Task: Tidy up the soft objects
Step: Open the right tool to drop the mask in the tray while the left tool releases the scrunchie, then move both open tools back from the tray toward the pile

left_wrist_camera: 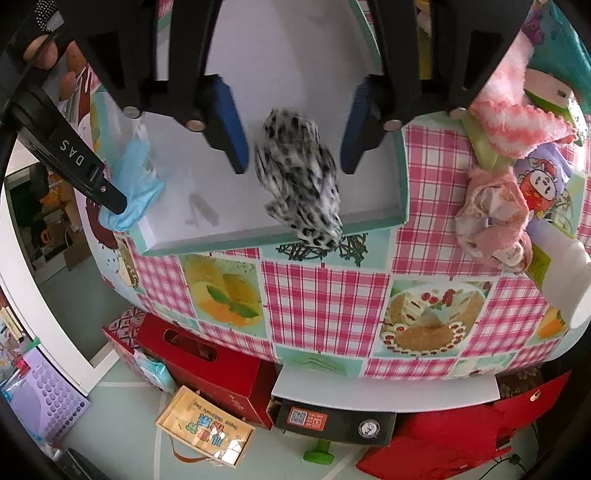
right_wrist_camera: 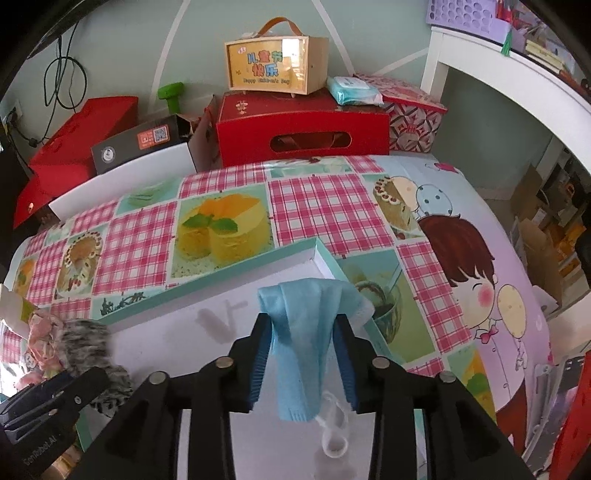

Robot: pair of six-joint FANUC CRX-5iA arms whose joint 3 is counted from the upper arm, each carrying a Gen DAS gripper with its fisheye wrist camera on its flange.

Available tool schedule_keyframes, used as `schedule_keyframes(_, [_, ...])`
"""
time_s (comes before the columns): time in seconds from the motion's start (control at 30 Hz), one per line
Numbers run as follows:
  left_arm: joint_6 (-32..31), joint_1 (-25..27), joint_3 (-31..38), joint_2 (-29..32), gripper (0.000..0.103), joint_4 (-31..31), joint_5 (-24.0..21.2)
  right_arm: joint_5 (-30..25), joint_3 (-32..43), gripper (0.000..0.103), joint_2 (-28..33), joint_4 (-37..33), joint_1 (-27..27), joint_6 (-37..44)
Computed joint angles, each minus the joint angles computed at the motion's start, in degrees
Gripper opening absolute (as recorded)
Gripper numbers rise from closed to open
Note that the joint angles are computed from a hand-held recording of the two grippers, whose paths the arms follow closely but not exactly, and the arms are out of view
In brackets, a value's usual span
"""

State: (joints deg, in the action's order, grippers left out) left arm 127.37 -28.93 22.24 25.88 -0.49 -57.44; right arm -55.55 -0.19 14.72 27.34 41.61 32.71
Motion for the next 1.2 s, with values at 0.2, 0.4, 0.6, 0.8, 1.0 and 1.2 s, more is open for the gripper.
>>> schedule_keyframes(0.2, [1.1,-0.2,-1.2,-2.5,0.078,-1.7,1.8,1.1,-1.7,0.053,-2.3,3.6,0.8,-2.7])
schedule_keyframes(0.4, [3.8,-0.5,-1.7,-5.0,0.082,-5.1,2.1,1.9,-3.2,0.062,-4.7,7.3,1.8,-5.4])
schedule_keyframes(0.6, [5.8,-0.2,-2.4,-6.6,0.082,-6.7,1.0,1.7,-4.2,0.078,-6.0,10.4,2.8,-7.0])
schedule_keyframes(0.8, [7.7,0.1,-2.6,-8.1,0.082,-9.0,-1.4,1.2,-5.0,0.100,-7.0,13.0,3.5,-8.3])
schedule_keyframes(1.0, [10.2,2.0,-5.6,-12.1,0.082,-10.5,-2.6,1.5,-4.7,0.103,-7.2,12.5,4.0,-7.5])
schedule_keyframes(1.2, [15.8,4.3,-8.9,-17.2,0.082,-14.8,-5.1,0.2,-3.1,0.103,-6.2,9.9,4.3,-6.4])
